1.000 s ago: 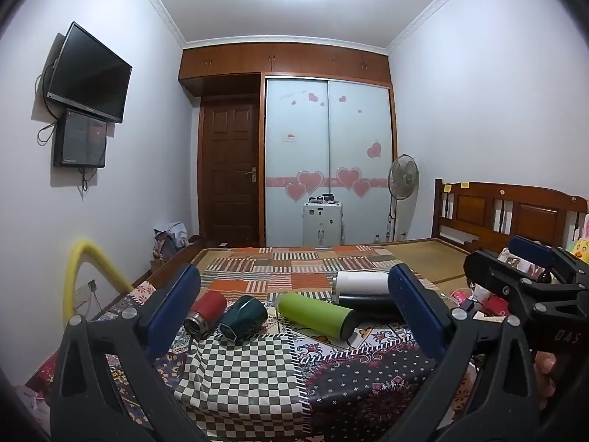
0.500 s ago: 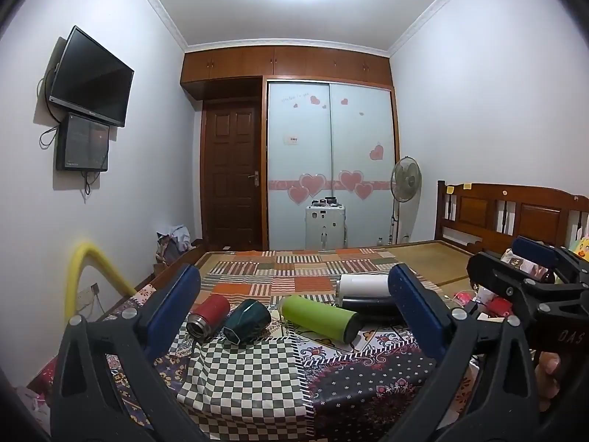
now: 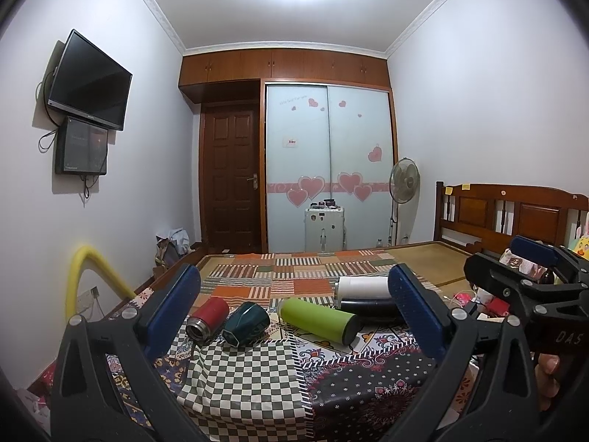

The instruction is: Flip cup upright

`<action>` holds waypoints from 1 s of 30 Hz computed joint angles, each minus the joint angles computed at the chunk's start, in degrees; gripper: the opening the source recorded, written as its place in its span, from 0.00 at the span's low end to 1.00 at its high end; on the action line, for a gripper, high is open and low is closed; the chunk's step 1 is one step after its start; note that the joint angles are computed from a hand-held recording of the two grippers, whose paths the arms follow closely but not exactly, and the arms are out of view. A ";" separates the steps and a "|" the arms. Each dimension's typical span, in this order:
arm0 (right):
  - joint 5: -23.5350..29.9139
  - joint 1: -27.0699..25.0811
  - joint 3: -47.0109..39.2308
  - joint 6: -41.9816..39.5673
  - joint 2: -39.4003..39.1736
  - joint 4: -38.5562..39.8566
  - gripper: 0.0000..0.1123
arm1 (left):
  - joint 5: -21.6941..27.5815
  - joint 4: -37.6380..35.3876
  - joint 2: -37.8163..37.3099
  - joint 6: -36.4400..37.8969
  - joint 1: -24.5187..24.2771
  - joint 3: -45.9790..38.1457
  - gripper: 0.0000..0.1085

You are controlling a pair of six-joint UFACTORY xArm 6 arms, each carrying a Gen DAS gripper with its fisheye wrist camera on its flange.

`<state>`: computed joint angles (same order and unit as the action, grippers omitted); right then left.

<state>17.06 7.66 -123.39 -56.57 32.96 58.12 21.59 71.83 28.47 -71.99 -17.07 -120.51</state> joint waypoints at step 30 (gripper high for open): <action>-0.40 0.28 0.28 0.49 -0.33 -0.44 0.92 | -0.35 1.24 -0.42 -1.32 0.11 0.50 0.95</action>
<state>16.66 7.94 -123.11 -56.08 32.63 57.68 21.24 73.07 28.04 -73.31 -16.97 -120.01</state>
